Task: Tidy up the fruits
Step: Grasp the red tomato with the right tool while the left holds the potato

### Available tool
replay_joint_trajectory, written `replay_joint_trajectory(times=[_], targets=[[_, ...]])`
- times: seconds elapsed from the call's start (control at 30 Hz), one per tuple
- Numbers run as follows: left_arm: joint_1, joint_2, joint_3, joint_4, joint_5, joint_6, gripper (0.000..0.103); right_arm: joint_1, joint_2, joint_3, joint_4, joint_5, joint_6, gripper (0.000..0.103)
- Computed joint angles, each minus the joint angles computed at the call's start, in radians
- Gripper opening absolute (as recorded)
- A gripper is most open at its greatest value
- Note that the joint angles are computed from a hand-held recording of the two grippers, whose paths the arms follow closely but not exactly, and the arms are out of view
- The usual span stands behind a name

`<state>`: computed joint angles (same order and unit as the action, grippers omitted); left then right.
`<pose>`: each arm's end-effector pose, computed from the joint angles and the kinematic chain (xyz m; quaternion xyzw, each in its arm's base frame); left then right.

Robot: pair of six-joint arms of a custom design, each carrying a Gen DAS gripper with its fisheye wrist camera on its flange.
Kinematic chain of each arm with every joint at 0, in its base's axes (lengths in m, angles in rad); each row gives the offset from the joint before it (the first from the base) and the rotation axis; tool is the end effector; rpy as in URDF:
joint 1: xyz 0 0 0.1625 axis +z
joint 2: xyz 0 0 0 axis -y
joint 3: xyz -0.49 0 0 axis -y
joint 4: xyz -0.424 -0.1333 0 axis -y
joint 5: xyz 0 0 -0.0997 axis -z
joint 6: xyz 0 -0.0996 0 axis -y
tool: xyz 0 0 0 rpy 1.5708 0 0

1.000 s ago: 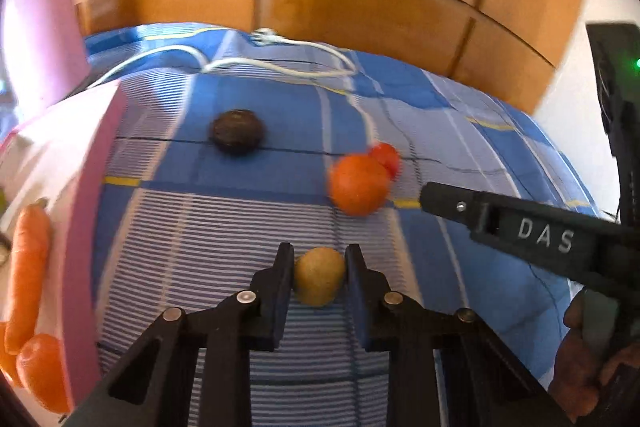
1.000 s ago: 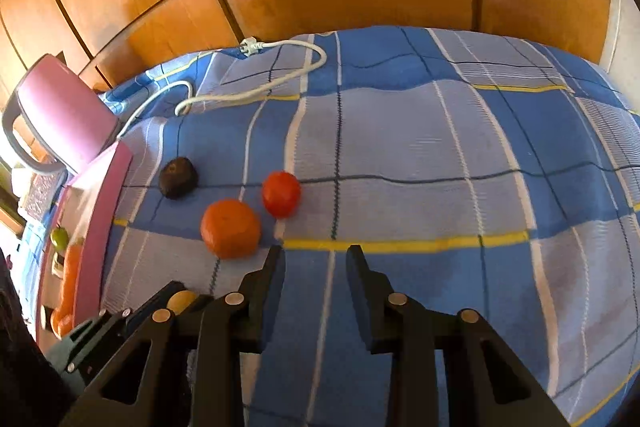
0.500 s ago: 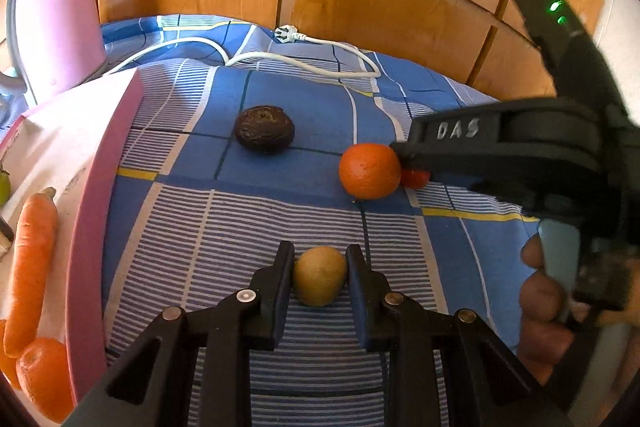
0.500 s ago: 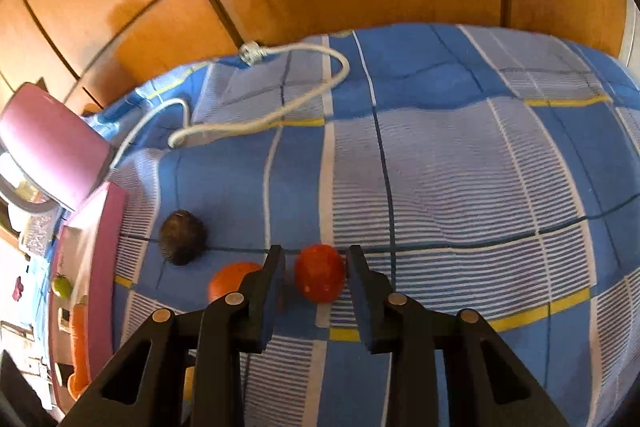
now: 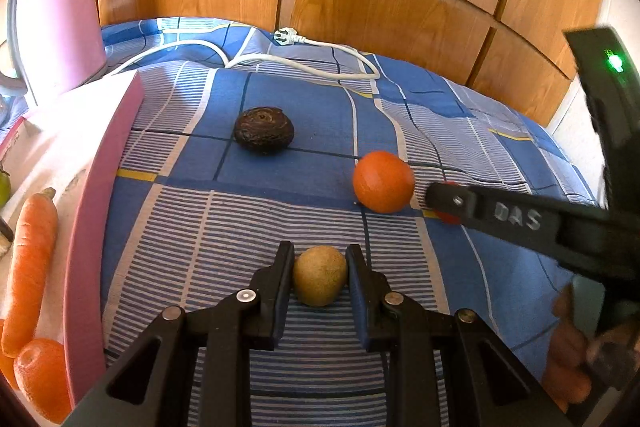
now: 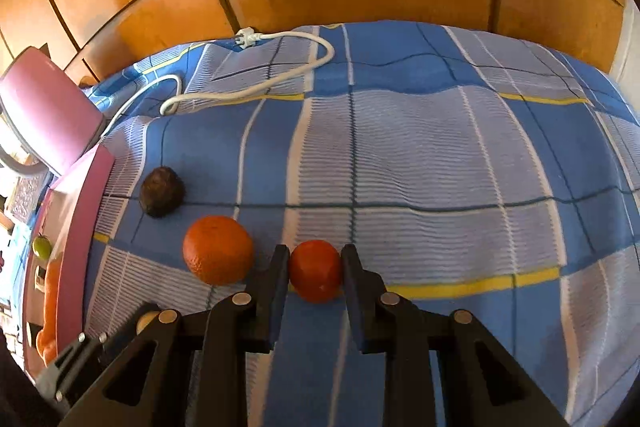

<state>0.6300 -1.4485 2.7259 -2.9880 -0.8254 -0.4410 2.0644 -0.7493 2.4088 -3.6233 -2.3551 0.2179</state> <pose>-0.1171 -0.3339 0.1844 0.2051 0.9065 -0.2816 0.2385 0.2641 -0.3579 0.0470 0.0506 -0.9080 0.2997 0.2885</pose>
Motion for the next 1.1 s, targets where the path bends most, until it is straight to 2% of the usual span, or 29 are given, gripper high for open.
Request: replay_joint_trajectory(times=[0.2,0.53,0.63,0.73,0.93,1.1], targets=[[0.01,-0.011,-0.006,0.011,-0.016,0.003,0.027,0.012,-0.02,0.043,-0.002,-0.021,0.021,0.026],[-0.098,-0.137,0.044,0.211,0.038,-0.112,0.026,0.064,-0.005,0.122,-0.076,-0.066,0.05,0.026],[-0.124,-0.144,0.063,0.217,0.057,-0.123,0.026,0.068,0.012,0.134,-0.114,-0.067,0.034,0.027],[-0.122,-0.142,0.065,0.208,0.055,-0.114,0.026,0.065,0.023,0.128,-0.132,-0.073,0.028,0.027],[-0.131,-0.132,0.073,0.191,0.067,-0.108,0.026,0.072,0.085,0.124,-0.26,-0.104,-0.035,0.027],[-0.135,-0.128,0.076,0.187,0.073,-0.109,0.026,0.076,0.092,0.121,-0.265,-0.116,-0.04,0.027]])
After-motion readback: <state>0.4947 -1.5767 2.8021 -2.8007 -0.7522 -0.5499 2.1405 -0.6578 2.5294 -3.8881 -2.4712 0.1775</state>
